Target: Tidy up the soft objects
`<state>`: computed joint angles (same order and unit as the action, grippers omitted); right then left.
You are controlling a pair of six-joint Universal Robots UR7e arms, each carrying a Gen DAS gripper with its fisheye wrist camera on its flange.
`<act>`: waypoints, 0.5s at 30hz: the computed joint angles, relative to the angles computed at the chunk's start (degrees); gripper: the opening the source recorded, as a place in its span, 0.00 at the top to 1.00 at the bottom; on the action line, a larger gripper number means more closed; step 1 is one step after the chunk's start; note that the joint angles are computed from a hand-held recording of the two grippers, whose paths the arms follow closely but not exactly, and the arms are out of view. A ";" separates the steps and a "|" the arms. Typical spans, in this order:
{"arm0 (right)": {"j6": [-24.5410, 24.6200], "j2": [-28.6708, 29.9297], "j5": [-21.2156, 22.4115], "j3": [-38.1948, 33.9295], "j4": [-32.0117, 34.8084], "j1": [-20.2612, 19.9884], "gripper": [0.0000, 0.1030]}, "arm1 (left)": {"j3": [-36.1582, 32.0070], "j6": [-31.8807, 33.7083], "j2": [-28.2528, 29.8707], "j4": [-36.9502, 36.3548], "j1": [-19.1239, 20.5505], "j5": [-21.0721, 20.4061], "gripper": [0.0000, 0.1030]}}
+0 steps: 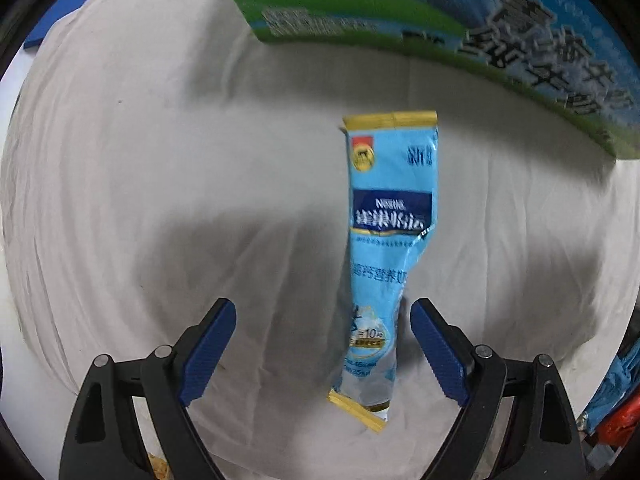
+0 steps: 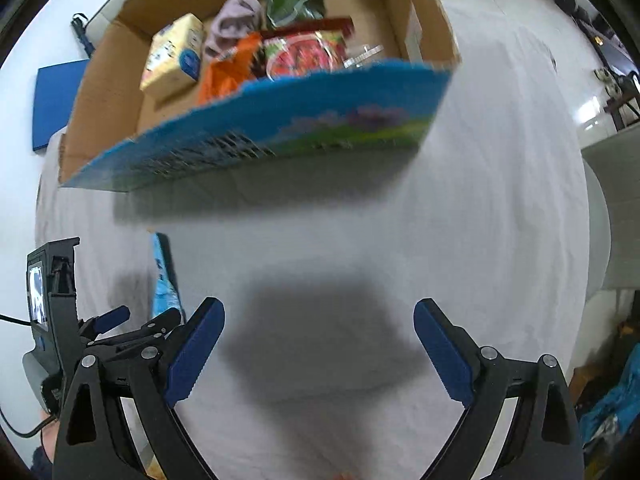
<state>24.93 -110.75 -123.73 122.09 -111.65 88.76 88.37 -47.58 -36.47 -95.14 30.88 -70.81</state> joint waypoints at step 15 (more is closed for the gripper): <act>0.94 2.11 1.11 -1.05 -0.09 4.02 0.05 | 5.17 -0.12 -3.97 -8.43 -2.45 -3.15 0.86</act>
<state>25.87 -108.64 -122.62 121.04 -111.75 92.78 93.54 -47.70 -40.45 -103.57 28.44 -73.96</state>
